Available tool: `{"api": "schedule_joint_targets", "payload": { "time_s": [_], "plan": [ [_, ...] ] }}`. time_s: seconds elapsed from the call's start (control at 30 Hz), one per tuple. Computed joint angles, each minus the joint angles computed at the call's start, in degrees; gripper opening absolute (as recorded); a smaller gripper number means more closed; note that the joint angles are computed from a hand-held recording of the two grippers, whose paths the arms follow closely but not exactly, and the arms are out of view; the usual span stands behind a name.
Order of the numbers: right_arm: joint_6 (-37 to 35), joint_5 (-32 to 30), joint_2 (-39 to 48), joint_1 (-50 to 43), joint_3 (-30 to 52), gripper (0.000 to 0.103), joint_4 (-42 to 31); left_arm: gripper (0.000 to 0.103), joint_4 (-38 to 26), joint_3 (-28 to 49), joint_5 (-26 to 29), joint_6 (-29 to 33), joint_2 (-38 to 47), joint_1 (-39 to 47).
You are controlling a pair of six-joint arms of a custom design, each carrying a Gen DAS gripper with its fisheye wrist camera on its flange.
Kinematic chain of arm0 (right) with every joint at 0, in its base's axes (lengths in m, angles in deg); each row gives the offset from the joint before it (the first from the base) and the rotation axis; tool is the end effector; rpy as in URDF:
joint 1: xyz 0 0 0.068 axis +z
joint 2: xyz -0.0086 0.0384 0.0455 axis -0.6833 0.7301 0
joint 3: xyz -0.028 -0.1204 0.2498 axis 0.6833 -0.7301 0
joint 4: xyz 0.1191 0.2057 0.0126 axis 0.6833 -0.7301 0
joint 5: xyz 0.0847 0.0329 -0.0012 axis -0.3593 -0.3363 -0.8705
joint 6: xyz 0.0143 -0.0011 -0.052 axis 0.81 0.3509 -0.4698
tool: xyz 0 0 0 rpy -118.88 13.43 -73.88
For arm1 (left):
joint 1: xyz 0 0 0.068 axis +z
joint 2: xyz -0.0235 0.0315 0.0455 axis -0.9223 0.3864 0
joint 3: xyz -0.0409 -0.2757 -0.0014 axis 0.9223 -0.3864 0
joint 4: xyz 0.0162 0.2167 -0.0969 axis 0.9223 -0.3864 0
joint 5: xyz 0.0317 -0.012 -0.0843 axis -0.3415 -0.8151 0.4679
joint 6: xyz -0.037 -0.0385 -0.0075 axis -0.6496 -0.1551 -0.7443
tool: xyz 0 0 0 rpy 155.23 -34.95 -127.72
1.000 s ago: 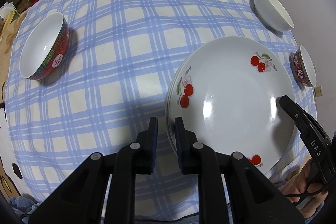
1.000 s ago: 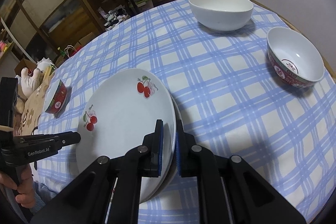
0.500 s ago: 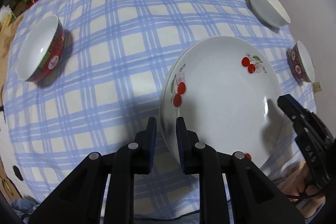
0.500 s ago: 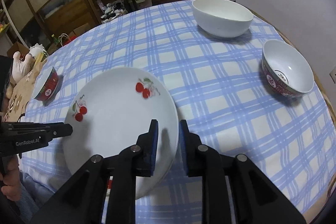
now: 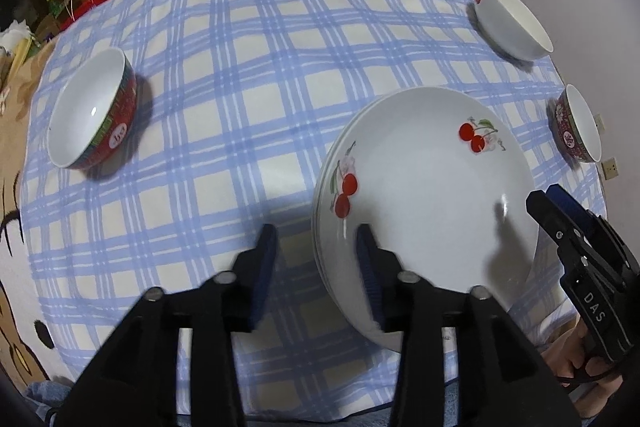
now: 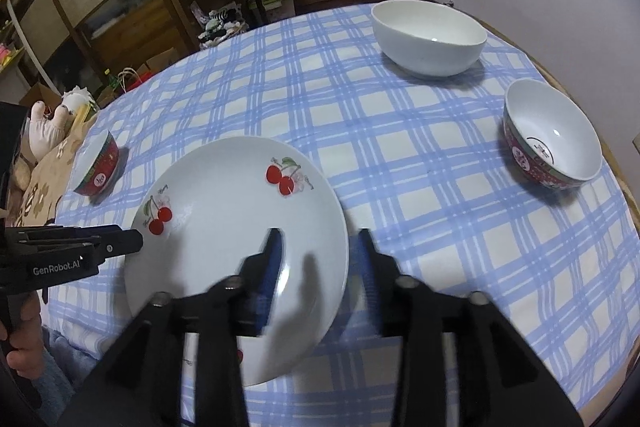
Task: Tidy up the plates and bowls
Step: 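Open both tools and lift them off the plate stack, then move both tools to the rim of a plain white bowl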
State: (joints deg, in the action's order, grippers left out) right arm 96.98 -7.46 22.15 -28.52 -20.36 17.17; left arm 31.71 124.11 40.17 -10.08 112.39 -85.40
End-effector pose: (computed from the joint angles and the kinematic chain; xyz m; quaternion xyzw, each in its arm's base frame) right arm 0.2513 0.0592 0.1499 0.1676 0.9352 0.0434 0.3090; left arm 0.3524 -0.1203 0.2055 0.2027 0.9677 -0.0807 0.1261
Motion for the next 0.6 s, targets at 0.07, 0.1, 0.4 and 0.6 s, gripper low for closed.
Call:
{"api": "schedule_joint_targets", "payload": {
  "time_s": [0.07, 0.1, 0.4, 0.6],
  "plan": [
    [-0.14, 0.43, -0.85, -0.22, -0.26, 0.053, -0.01, 0.058, 0.93, -0.6, -1.43, 0.39, -0.99, -0.74],
    [-0.23, 0.67, -1.25, -0.54, -0.5, 0.06, 0.09, 0.065, 1.15, -0.43, -2.34, 0.44, -1.1, -1.31],
    [0.09, 0.7, -4.07, -2.9, -1.42, 0.092, -0.59, 0.09, 2.45, -1.05, -7.44, 1.35, -2.42, -3.36],
    [-0.92, 1.92, -7.08, -4.43, -1.8, 0.1, -1.72, 0.091, 2.81, -0.2, -7.0, 2.29, -3.05, -3.88]
  ]
}}
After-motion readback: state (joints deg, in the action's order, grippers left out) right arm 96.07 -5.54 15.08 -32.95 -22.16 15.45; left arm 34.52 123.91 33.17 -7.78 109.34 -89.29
